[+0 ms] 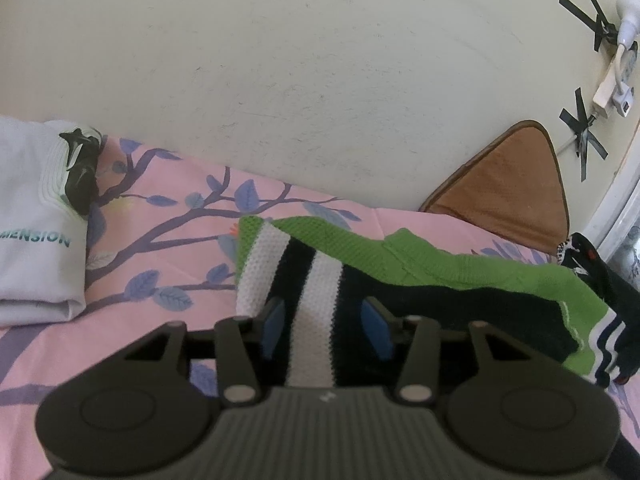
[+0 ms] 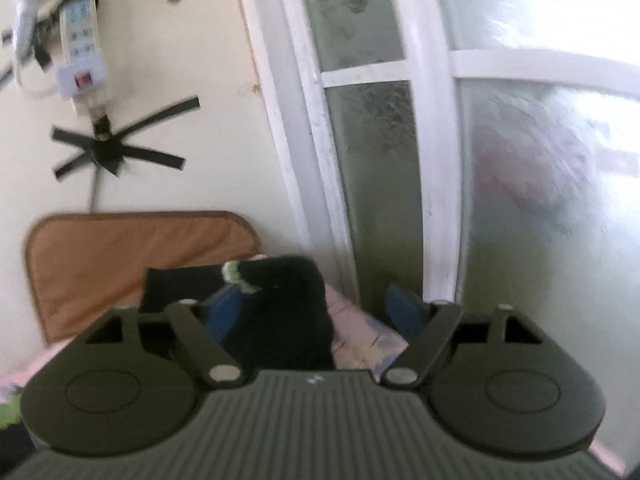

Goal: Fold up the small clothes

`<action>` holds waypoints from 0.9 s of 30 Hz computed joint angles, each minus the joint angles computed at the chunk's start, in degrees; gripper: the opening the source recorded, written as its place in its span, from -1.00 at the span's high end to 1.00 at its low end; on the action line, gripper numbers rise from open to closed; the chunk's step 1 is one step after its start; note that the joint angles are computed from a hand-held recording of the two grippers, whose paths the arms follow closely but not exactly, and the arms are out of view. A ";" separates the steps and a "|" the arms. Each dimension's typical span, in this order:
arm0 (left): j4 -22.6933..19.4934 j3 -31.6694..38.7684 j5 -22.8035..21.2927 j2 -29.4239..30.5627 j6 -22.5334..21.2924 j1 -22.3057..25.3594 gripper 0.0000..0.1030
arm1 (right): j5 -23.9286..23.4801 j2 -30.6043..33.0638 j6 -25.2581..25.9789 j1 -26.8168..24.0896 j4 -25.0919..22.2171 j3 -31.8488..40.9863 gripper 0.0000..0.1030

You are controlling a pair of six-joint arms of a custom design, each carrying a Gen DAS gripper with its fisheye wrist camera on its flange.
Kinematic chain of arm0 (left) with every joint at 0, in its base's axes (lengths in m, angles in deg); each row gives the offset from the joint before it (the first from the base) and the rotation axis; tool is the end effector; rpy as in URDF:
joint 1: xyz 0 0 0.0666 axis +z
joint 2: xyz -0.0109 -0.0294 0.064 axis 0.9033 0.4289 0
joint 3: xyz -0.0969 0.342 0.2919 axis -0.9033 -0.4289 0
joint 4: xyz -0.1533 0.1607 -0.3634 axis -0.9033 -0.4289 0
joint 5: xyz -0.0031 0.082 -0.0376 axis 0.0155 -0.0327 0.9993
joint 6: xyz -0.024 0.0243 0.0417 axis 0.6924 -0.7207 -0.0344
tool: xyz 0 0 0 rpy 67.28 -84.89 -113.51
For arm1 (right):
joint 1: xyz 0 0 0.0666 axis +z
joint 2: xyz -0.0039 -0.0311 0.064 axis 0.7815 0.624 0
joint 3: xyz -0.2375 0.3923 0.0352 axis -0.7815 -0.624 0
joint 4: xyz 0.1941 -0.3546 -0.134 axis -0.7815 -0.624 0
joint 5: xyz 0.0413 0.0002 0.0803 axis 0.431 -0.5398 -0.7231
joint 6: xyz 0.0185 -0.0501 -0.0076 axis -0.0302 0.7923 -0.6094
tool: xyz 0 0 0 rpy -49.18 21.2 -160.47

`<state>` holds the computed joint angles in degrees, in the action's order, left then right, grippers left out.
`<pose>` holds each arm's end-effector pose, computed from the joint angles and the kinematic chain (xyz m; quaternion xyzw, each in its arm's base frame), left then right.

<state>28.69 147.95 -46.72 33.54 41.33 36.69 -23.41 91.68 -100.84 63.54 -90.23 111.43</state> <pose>0.3530 -0.1685 0.4593 -0.2370 0.8490 -0.0724 0.4667 0.5757 0.1204 0.5431 0.0334 0.8506 0.0835 0.5181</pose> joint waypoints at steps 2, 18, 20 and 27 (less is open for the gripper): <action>0.18 -0.11 -0.05 -0.10 0.12 -0.04 0.15 | 0.11 3.02 1.45 0.14 -4.88 4.29 0.79; 13.34 -5.57 6.46 -8.91 0.56 2.74 -0.23 | -40.76 4.49 15.16 21.02 -9.92 11.89 0.64; 13.51 -5.97 7.29 -9.27 1.32 3.72 -0.29 | -40.87 6.41 20.09 22.54 -15.26 14.66 0.40; 11.72 -5.87 10.28 -8.03 3.80 5.34 -0.34 | -34.81 0.12 12.51 14.53 -1.74 4.08 -0.22</action>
<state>40.41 142.08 -36.44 25.51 45.14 42.02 -58.22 91.80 -88.33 78.07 -91.96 115.51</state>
